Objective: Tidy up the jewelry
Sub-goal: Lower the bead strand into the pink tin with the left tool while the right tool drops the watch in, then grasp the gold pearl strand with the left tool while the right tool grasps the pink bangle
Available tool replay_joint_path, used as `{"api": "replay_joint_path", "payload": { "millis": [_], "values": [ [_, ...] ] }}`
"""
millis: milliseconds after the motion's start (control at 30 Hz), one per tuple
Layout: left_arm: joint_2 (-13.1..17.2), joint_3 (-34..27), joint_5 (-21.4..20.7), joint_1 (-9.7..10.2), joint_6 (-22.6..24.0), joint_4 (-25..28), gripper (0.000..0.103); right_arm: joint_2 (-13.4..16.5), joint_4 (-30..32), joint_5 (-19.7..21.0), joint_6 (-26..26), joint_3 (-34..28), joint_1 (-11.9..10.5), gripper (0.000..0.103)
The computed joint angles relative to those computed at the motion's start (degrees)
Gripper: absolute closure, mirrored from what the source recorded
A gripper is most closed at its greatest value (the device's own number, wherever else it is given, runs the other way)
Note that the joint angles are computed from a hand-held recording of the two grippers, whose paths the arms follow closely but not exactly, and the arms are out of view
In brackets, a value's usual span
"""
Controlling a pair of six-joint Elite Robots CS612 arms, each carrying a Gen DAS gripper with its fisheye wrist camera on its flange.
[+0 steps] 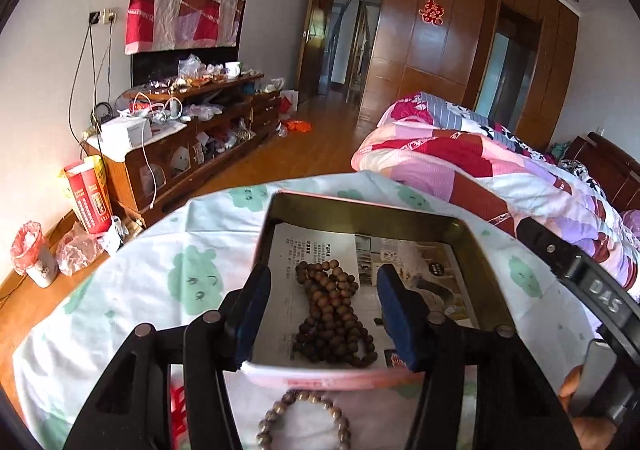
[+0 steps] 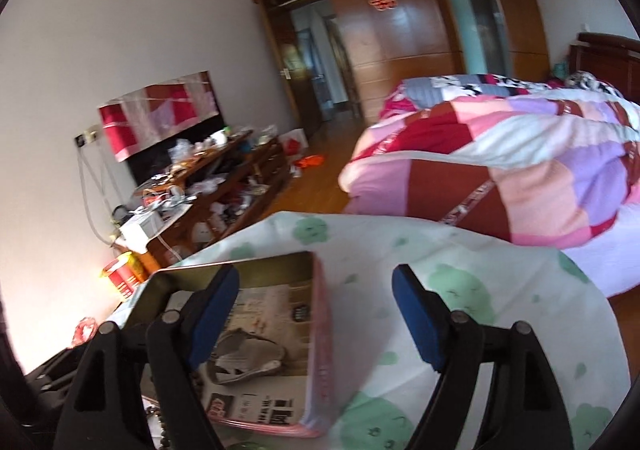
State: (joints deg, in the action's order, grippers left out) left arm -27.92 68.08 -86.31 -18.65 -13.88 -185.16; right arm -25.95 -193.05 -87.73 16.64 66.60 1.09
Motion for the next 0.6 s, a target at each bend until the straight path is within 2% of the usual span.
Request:
{"api": "replay_joint_path", "payload": {
  "millis": [133, 467, 600],
  "values": [
    [-2.1, 3.7, 0.2, 0.16, 0.2, -0.9, 0.046, -1.6, -0.5, -2.4, 0.0, 3.0, 0.0, 0.021],
    [-6.3, 13.5, 2.3, -0.34, -1.1, -3.0, 0.046, -5.2, -1.5, -4.0, 1.2, 10.9, -0.4, 0.021],
    [-7.4, 16.4, 2.2, -0.21, -3.0, -4.0, 0.046, -5.9, -3.0, -4.6, 0.6, 13.1, -0.3, 0.021]
  ]
}}
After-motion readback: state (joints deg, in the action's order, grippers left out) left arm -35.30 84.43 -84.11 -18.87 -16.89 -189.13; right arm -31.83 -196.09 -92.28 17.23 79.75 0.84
